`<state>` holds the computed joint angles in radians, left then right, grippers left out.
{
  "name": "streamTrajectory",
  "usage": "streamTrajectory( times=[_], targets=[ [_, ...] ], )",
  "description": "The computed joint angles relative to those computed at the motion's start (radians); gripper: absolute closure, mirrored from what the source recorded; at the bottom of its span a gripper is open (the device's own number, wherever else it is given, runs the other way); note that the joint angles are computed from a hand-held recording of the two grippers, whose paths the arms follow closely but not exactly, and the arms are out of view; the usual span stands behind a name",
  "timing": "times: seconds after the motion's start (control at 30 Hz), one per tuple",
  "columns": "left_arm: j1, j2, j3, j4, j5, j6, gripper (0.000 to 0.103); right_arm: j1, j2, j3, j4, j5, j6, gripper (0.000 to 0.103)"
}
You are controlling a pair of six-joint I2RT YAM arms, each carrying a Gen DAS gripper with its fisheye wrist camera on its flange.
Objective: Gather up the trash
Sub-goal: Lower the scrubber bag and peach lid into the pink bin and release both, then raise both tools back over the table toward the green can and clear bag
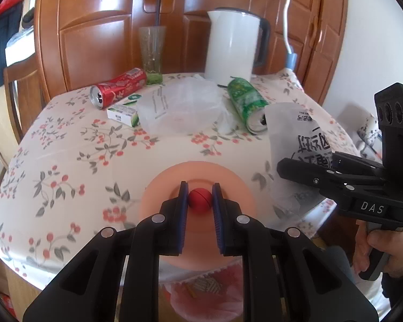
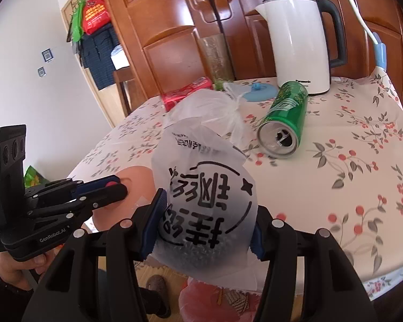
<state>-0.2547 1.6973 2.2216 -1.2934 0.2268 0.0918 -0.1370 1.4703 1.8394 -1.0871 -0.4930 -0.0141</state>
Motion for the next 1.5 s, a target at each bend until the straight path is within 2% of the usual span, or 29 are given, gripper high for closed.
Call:
streamTrajectory(
  times=[0.2, 0.47, 0.67, 0.83, 0.93, 1.07, 1.27, 1.4, 1.47, 1.5],
  targets=[
    [-0.006, -0.182, -0.206, -0.009, 0.016, 0.023, 0.085, 0.016, -0.161, -0.130, -0.056, -0.021, -0.024, 0.050],
    [-0.041, -0.401, -0.563, 0.009, 0.019, 0.040, 0.085, 0.050, -0.365, -0.409, -0.102, -0.003, -0.028, 0.050],
    [-0.069, -0.450, -0.892, 0.142, -0.018, 0.030, 0.085, 0.114, -0.434, -0.709, 0.013, 0.073, 0.009, 0.050],
    [-0.071, -0.369, -1.109, 0.306, -0.050, 0.032, 0.085, 0.161, -0.351, -0.947, 0.197, 0.131, 0.032, 0.050],
    [-0.076, -0.298, -1.195, 0.407, -0.083, 0.044, 0.085, 0.159, -0.270, -1.019, 0.288, 0.140, 0.034, 0.049],
    [-0.071, -0.193, -1.240, 0.501, -0.100, 0.047, 0.085, 0.187, -0.139, -1.075, 0.412, 0.169, 0.045, 0.049],
    [-0.087, -0.074, -1.233, 0.576, -0.125, 0.043, 0.085, 0.205, 0.053, -1.089, 0.544, 0.187, 0.038, 0.048],
    [-0.101, -0.027, -1.220, 0.605, -0.137, 0.030, 0.067, 0.200, 0.150, -1.097, 0.616, 0.189, 0.033, 0.042],
    [-0.109, -0.014, -1.204, 0.596, -0.150, 0.022, 0.060, 0.214, 0.174, -1.098, 0.635, 0.210, 0.043, 0.026],
    [-0.113, -0.014, -1.199, 0.592, -0.150, 0.017, 0.057, 0.214, 0.181, -1.110, 0.658, 0.209, 0.044, 0.025]
  ],
)
